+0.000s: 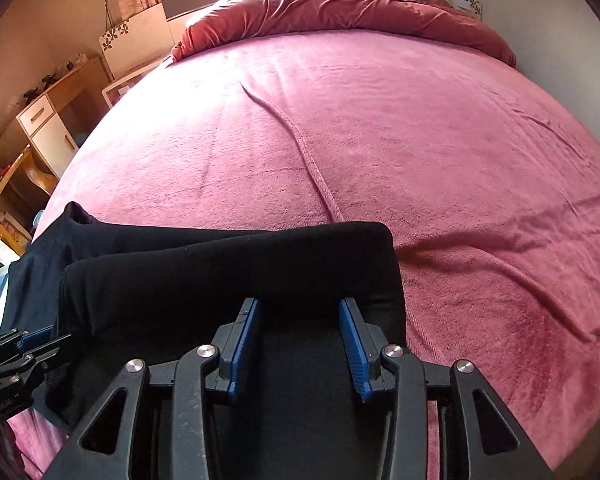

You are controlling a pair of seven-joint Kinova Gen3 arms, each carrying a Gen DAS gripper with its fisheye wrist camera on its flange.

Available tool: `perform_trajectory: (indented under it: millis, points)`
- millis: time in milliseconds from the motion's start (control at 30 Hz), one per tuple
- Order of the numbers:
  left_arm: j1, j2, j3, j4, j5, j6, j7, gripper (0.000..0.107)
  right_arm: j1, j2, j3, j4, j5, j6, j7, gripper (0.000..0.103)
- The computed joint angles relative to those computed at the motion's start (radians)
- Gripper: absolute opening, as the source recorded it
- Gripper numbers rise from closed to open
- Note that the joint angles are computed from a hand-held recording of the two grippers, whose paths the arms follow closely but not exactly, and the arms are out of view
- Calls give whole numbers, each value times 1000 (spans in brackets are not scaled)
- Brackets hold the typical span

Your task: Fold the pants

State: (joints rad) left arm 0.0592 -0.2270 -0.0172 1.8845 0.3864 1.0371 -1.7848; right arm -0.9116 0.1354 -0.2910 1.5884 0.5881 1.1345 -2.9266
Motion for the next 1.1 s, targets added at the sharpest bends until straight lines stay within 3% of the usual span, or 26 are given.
perform_trajectory:
  millis: [100,300,400,533,667,733,900,967,1033,1067,1100]
  points:
    - [-7,-40,-15,15,-13,9,-16,34,-34,0,-16,-19,33,31,-25,54]
    - [-24,-80,-27,42,-18,11,-18,34,-84,-7,-40,-34,32,40,-55,54]
    - [-26,-127,-78,74,-27,36,-46,34,-101,-9,-54,-36,20,24,-45,54]
    - [-43,-155,-130,84,-27,68,-85,34,-124,7,-69,-60,-8,-11,14,54]
    - [-66,-173,-139,92,-30,76,-87,34,-149,52,-61,-101,-43,-47,90,54]
    - [-75,-193,-135,89,-37,93,-73,34,-164,76,-61,-126,-54,-49,120,55]
    - [-95,-220,-199,79,-45,139,-112,34,-192,135,-32,-174,-99,-42,182,55]
    - [-103,-231,-217,77,-45,154,-121,34,-240,170,13,-207,-94,2,202,52]
    - [-110,-238,-237,71,-45,173,-133,34,-251,183,19,-214,-79,6,209,29]
    - [-115,-242,-243,70,-45,178,-138,34,-256,190,24,-223,-79,11,219,25]
    - [-119,-246,-249,69,-45,184,-142,34,-256,195,27,-233,-87,9,232,15]
